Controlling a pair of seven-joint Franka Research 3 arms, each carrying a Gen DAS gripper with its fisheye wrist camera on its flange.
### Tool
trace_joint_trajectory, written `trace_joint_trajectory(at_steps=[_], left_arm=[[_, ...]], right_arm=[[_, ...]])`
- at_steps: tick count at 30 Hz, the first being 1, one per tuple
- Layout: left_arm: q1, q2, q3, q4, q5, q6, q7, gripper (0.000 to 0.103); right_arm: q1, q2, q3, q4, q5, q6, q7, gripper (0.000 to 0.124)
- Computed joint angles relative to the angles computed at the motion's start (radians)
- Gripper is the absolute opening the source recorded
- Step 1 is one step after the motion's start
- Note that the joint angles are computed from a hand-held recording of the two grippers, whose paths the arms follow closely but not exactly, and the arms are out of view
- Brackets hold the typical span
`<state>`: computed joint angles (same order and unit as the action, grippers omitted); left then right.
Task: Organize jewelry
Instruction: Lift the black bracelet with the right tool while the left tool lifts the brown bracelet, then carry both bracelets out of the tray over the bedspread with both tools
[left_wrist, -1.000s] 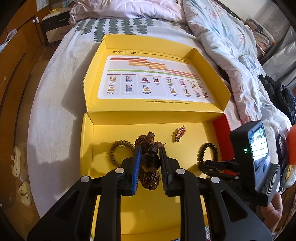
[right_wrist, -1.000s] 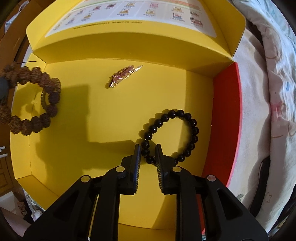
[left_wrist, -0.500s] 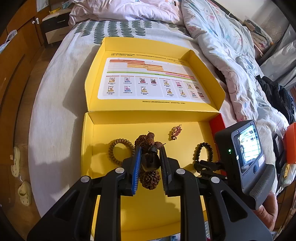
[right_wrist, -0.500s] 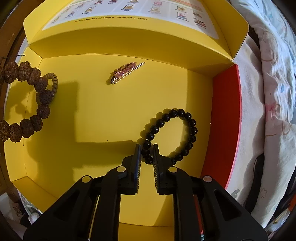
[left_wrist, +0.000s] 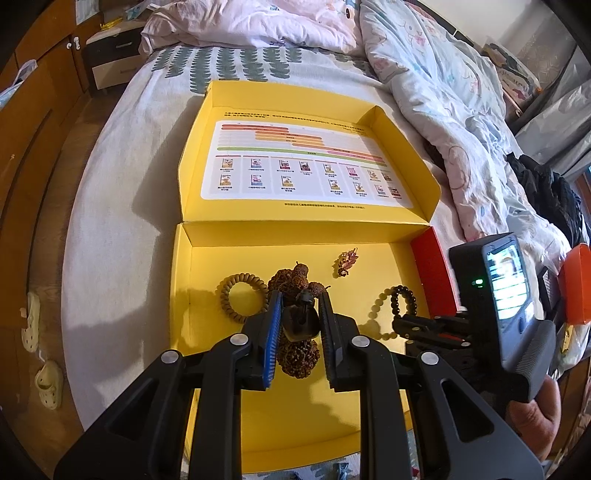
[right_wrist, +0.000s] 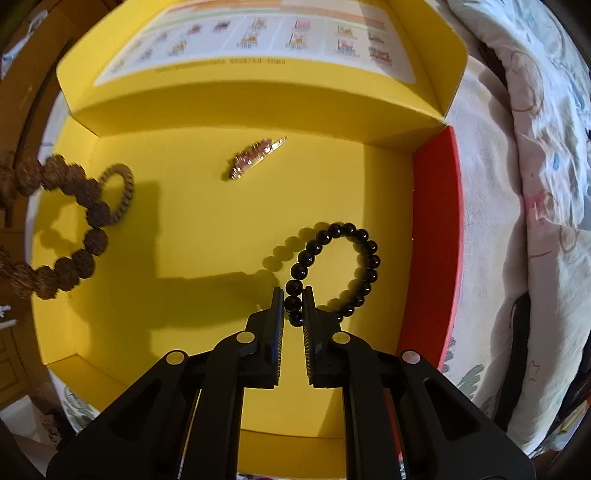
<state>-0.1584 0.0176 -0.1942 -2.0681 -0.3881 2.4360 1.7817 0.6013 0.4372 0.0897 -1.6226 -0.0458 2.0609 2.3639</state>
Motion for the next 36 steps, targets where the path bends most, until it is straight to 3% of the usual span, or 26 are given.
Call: trace_joint_trajectory(at_steps=[4, 19, 36], left_arm=[[0.001, -0.007, 0.002, -0.001, -0.006, -0.004, 0.006, 0.020], [-0.022, -0.092, 0.020, -0.047, -0.029, -0.006, 0.018, 0.020], [-0.100, -0.291, 0.058, -0.174, 0.005, 0.004, -0.013, 0.020]], right_arm=[[-0.014, -0.051, 0.003, -0.044, 0.015, 0.049, -0.008, 0.011], [-0.038, -0.236, 0.031, -0.166, 0.021, 0.109, 0.009, 0.011], [-0.081, -0.536, 0.104, -0.374, -0.021, 0.097, 0.113, 0.011]])
